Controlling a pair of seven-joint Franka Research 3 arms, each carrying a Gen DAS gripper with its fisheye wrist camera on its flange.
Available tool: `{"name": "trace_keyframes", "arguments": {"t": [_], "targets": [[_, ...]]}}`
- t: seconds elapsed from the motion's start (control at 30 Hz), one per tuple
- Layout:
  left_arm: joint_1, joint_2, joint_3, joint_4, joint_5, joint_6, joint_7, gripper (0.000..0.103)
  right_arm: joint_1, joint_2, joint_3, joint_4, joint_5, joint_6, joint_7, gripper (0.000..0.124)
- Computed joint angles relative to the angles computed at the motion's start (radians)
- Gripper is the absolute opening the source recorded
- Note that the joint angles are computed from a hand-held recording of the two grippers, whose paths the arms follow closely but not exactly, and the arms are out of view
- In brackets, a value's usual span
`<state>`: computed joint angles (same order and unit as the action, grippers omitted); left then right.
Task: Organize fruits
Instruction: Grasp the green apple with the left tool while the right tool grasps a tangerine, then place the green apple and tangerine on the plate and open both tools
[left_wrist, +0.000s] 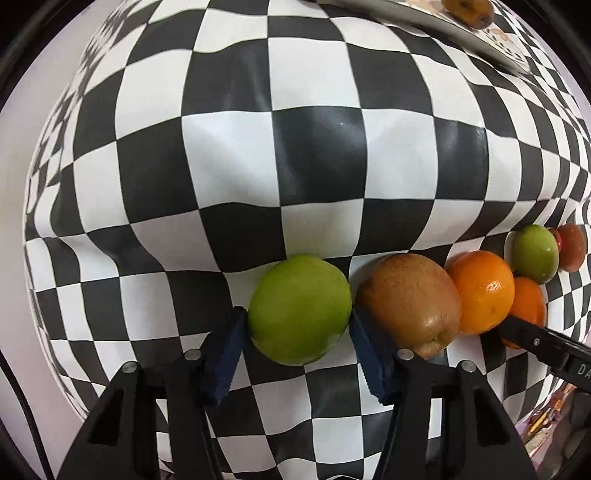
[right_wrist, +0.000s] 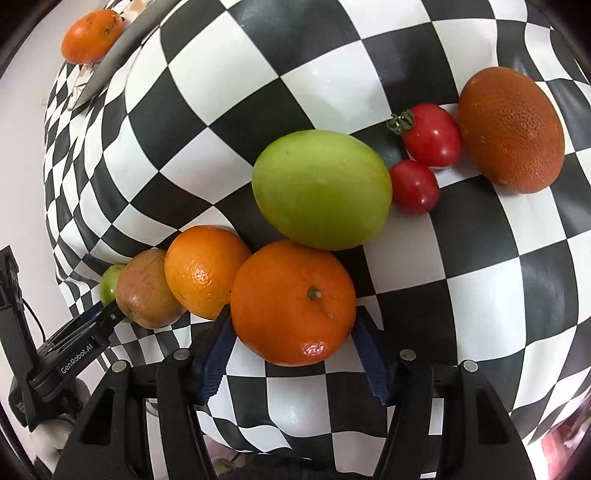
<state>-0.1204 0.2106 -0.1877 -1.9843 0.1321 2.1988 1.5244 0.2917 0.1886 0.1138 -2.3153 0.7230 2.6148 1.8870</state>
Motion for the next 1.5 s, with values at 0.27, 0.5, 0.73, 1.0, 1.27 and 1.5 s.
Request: {"name": "trace_keyframes", "arguments": {"t": [0.27, 0.5, 0.73, 1.0, 1.27, 1.5], "targets": [[0.015, -0.122, 0.000, -0.119, -0.107, -0.051, 0.061, 0.054, 0.009, -0.087, -0.003, -0.044, -0.024, -0.063, -0.005, 0.064], [0.012, -0.090, 0.004, -0.136, -0.151, -0.022, 0.043, 0.056, 0.037, -0.083, -0.008, -0.043, -0.117, -0.067, 0.036, 0.064], [-0.004, -0.109, -0.004, -0.158, -0.124, -0.009, 0.044, 0.053, 0.040, -0.050, -0.008, -0.011, -0.159, -0.065, 0.066, 0.065], [-0.020, -0.130, -0.011, -0.121, -0.128, -0.061, 0.020, 0.053, 0.049, -0.055, -0.002, -0.001, -0.189, -0.058, 0.092, 0.064], [-0.012, -0.181, 0.002, -0.035, -0.231, -0.106, 0.059, 0.053, 0.041, -0.144, -0.002, -0.021, -0.074, -0.048, 0.011, 0.064], [-0.001, -0.025, -0.004, 0.282, -0.303, -0.138, 0.090, 0.053, 0.012, -0.139, -0.032, 0.081, -0.070, -0.041, -0.041, 0.064]]}}
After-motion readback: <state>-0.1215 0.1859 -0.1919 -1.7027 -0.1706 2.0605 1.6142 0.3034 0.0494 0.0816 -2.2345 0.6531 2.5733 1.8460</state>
